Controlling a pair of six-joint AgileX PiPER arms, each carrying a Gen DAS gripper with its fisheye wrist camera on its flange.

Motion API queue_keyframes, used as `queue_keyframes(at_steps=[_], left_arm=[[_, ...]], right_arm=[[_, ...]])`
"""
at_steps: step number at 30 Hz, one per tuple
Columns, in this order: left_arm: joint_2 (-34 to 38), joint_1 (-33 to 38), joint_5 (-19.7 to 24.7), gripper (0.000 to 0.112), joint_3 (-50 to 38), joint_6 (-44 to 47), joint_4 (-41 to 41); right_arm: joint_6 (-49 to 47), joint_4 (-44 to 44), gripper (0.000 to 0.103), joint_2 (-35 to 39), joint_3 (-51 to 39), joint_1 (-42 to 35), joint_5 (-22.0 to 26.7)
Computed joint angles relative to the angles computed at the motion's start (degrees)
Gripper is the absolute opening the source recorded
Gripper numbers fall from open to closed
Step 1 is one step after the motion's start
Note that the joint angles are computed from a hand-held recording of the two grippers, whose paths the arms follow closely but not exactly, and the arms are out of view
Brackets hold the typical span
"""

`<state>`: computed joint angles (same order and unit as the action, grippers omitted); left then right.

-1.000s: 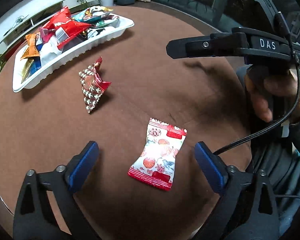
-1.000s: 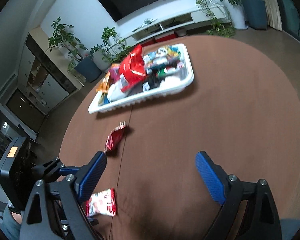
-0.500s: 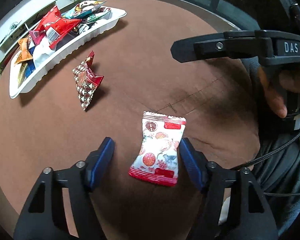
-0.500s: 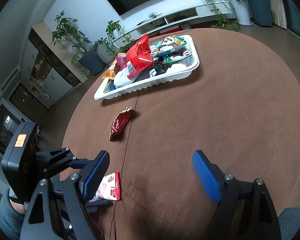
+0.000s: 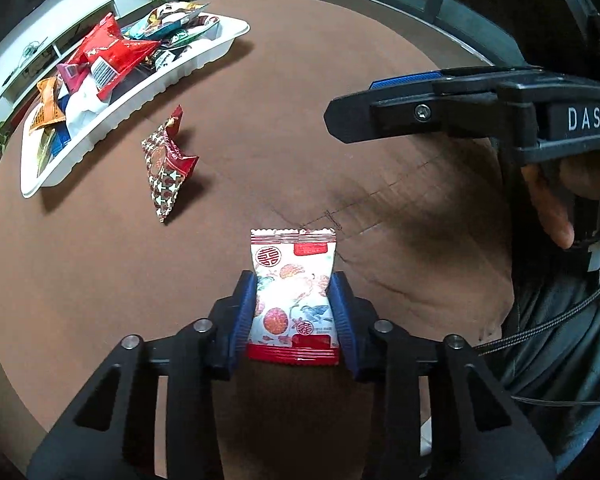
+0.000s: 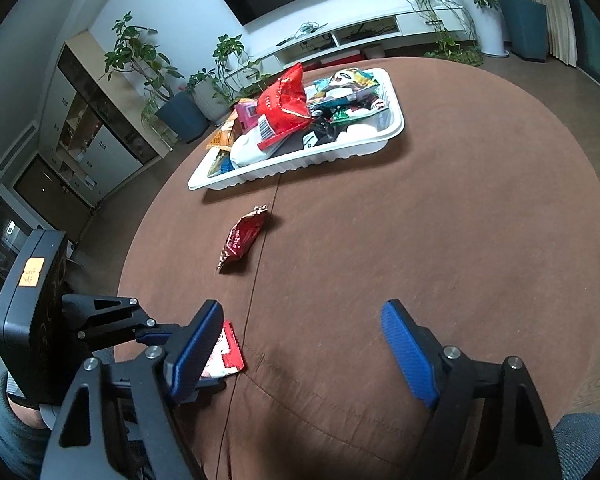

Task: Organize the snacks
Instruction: 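Grasp the red-and-white candy packet with the left gripper, then hold the red-and-white candy with the left gripper while the right gripper grasps the brown checkered candy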

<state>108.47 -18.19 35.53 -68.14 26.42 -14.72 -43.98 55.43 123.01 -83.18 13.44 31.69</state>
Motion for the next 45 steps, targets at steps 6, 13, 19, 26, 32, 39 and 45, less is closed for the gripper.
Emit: queue_keyframes(at_steps=[6,13,19,26,32,39,45], left_arm=[[-1.8,2.0,-2.1,0.033,3.1,2.2,-5.3],[-5.9,8.0,-4.6,0.032,9.5,10.5,-18.0],[-9.8,15.8,-5.3,0.032,16.1,19.9,-30.5],[-12.2,21.5,-4.4,0.032,19.3,26.7,-37.6],[-12.6,23.2,-3.6,0.032,19.9,29.2,-40.0],[-12.9,23.8,-3.5,0.032,20.8,30.9,-41.8],[-12.5,23.6,-3.7,0.032,20.6,31.1,-42.3]], right_arm=[[0.7,-1.1,0.084,-0.4,-0.1,0.5,0.2],[5.0,-5.2,0.084,1.2,-3.6,2.8,1.1],[12.0,-9.5,0.079,6.8,-13.8,5.6,5.6],[30.2,-21.7,0.070,18.8,-37.2,8.6,15.3],[41.2,-29.8,0.066,29.4,-57.3,10.2,24.4],[44.4,-35.6,0.047,34.1,-68.0,11.7,29.7],[43.8,-37.9,0.022,34.6,-69.2,12.2,30.1]])
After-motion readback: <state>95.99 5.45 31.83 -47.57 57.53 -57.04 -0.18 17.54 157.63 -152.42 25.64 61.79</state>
